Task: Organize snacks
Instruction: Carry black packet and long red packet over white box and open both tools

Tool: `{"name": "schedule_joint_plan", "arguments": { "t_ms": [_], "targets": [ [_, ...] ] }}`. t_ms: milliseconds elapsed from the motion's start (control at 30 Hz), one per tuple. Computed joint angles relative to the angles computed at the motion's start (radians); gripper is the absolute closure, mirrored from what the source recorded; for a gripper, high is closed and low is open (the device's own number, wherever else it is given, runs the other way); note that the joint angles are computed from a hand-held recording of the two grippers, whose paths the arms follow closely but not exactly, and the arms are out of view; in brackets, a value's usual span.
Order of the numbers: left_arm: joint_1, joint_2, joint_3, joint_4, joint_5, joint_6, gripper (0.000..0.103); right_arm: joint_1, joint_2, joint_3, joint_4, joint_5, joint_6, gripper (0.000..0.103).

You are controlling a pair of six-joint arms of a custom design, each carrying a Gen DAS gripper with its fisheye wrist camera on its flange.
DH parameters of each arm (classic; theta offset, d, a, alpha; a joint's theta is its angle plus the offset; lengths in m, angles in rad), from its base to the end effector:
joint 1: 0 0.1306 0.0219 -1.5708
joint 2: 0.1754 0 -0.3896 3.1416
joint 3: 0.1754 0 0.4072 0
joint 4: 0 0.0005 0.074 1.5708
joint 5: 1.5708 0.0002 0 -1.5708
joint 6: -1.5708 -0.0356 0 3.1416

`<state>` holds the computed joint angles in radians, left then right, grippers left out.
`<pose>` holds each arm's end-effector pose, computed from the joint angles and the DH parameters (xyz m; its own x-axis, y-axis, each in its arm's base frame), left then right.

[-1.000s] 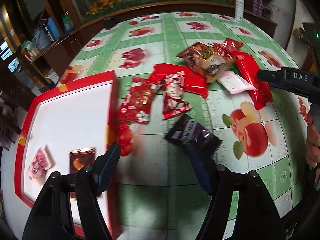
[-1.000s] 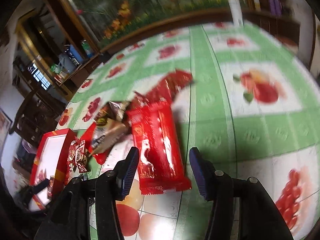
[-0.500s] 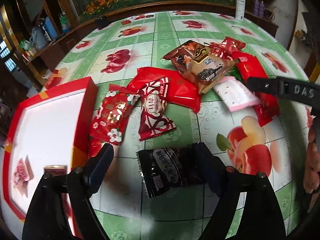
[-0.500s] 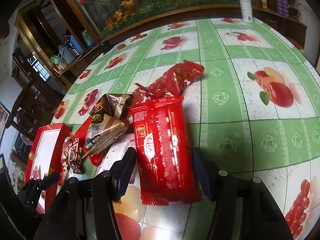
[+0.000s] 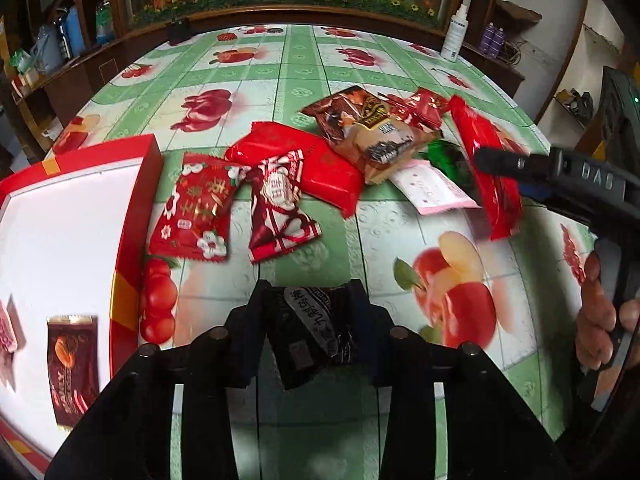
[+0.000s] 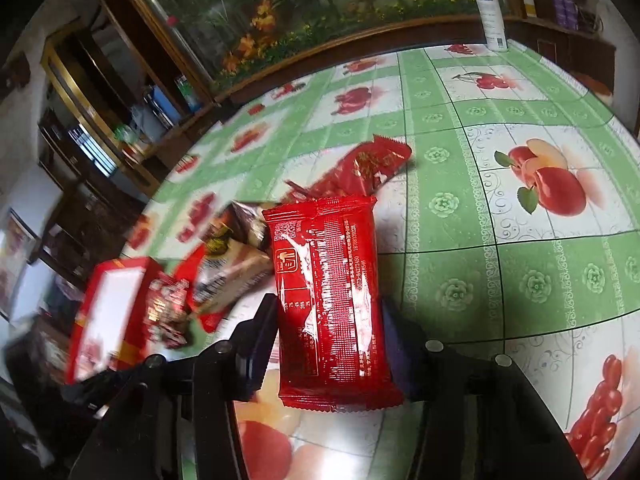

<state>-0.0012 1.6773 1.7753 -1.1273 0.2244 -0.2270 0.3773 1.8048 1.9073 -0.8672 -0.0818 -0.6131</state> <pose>0.5914 -0.0091 0.4514 -0.8089 0.2204 -0.5451 0.3058 0.9495 -0.0698 0.6135 0.2457 0.4537 -0.7692 0.3120 -0.5576 0.0252 0.8868 0.4615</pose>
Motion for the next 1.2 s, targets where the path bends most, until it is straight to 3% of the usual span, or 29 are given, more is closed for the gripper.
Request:
{"name": "schedule_joint_plan", "arguments": {
  "t_ms": [200,467,533,1000,1200],
  "targets": [
    [0.012,-0.039,-0.032,-0.005,0.027,-0.011,0.07,-0.01,-0.029,-0.043,0.065,-0.044,-0.039,0.052],
    [0.035,-0.078,-0.06,0.036,0.007,-0.008,0.07,0.011,-0.032,-0.042,0.088,-0.03,0.012,0.052],
    [0.044,-0.077,-0.059,0.033,0.028,-0.007,0.078,0.012,-0.032,-0.044,0.095,-0.029,0.011,0.052],
    [0.037,-0.111,-0.104,0.063,0.052,-0.054,0.089,0.014,-0.021,-0.03,0.074,0.016,0.015,0.052],
    [0.043,-0.116,-0.104,0.066,0.064,-0.054,0.092,0.019,-0.038,-0.054,0.12,0.024,0.03,0.052]
  ]
}}
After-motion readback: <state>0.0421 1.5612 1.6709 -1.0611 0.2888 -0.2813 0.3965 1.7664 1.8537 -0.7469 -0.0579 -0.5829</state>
